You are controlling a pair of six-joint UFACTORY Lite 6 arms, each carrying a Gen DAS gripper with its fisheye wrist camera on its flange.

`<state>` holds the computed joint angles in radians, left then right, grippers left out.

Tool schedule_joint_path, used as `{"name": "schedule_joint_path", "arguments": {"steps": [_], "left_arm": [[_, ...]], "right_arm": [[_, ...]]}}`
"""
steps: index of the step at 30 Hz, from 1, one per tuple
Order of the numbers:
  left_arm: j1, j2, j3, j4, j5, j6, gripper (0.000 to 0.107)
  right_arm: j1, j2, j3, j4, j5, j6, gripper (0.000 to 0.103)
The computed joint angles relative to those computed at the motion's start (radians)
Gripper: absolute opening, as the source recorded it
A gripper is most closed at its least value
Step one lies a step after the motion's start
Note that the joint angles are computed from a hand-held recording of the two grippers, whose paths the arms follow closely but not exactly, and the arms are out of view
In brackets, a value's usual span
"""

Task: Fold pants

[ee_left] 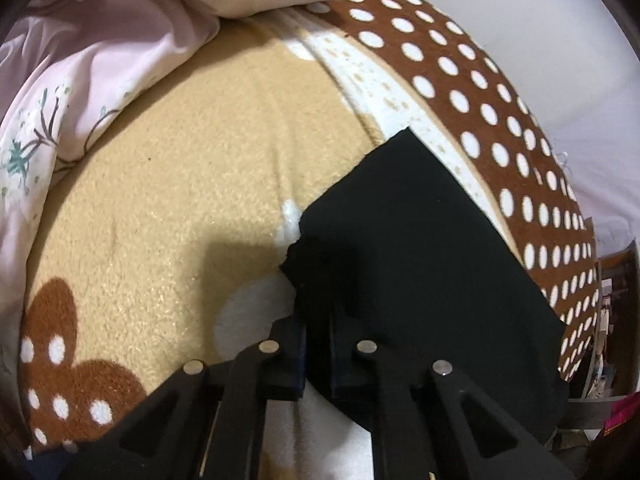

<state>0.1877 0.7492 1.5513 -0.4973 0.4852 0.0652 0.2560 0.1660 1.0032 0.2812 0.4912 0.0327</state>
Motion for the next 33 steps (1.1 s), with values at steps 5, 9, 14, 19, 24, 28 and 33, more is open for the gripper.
{"name": "schedule_joint_path", "arguments": {"steps": [5,9,14,19,24,28,33], "left_arm": [[0.023,-0.070,-0.024,-0.138,0.027,0.144,0.009],[0.034,-0.179,-0.126,-0.339,0.036,0.390,0.008],[-0.046,-0.269,-0.164,-0.441,0.053,0.527,0.007],[-0.151,-0.300,-0.142,-0.483,0.087,0.577,0.007],[-0.272,-0.300,-0.135,-0.499,0.115,0.631,0.007],[-0.390,-0.236,-0.094,-0.455,0.134,0.631,0.007],[-0.508,-0.100,-0.012,-0.358,0.187,0.630,0.008]], "right_arm": [[-0.011,-0.035,-0.025,-0.018,0.004,0.024,0.047],[-0.016,-0.049,-0.043,-0.019,0.002,0.034,0.047],[-0.026,-0.054,-0.059,-0.003,0.000,0.029,0.047],[-0.051,-0.079,-0.085,0.016,-0.005,0.014,0.047],[-0.092,-0.109,-0.124,0.056,-0.013,-0.026,0.047],[-0.128,-0.130,-0.158,0.091,-0.015,-0.066,0.047],[-0.175,-0.136,-0.192,0.139,-0.022,-0.128,0.047]]}}
